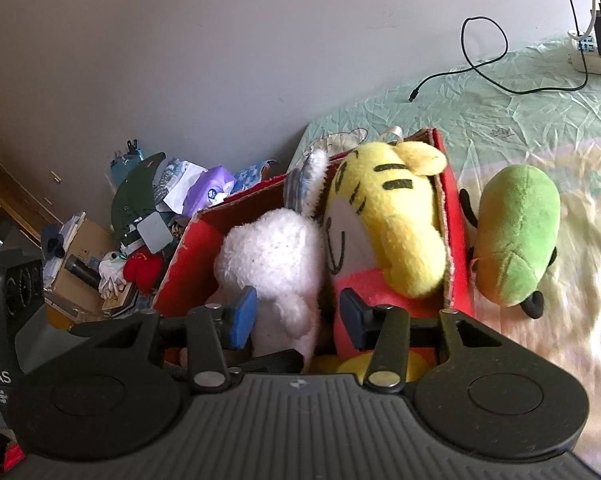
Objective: Organize objects
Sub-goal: 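Open the right tool to release the bunny inside the box, then move the open right tool toward the green bean plush beside the box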
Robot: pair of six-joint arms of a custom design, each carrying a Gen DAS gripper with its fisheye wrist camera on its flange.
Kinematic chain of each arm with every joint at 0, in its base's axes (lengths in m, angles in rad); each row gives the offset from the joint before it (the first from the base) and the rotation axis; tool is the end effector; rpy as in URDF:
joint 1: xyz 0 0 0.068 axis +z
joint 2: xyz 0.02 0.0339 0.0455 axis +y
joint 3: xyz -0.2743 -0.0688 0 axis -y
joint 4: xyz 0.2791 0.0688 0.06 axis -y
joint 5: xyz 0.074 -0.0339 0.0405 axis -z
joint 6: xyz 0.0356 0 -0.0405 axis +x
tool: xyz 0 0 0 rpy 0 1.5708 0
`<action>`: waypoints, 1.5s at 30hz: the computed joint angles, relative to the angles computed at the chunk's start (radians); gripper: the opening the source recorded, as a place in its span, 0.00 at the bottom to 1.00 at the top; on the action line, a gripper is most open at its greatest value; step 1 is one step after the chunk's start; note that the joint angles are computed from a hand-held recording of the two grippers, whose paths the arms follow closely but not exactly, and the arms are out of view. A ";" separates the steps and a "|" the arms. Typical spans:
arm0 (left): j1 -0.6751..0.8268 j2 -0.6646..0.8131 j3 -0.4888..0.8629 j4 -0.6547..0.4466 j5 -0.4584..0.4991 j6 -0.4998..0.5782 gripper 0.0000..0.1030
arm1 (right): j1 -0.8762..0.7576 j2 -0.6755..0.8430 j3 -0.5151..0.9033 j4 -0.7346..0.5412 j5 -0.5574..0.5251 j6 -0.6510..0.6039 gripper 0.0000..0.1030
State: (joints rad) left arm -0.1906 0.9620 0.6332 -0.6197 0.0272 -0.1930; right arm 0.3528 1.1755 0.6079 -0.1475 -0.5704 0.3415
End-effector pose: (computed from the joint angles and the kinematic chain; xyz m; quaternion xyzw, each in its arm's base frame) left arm 0.2065 -0.0408 0.2161 0.0030 0.9519 -0.0711 0.2980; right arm 0.2378 0.1080 0.1990 -0.1217 0.8724 0.3762 0.2873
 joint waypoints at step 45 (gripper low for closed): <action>-0.787 0.183 0.148 -0.002 -0.474 -0.615 0.72 | -0.321 0.476 0.350 -0.079 -0.170 -0.431 0.49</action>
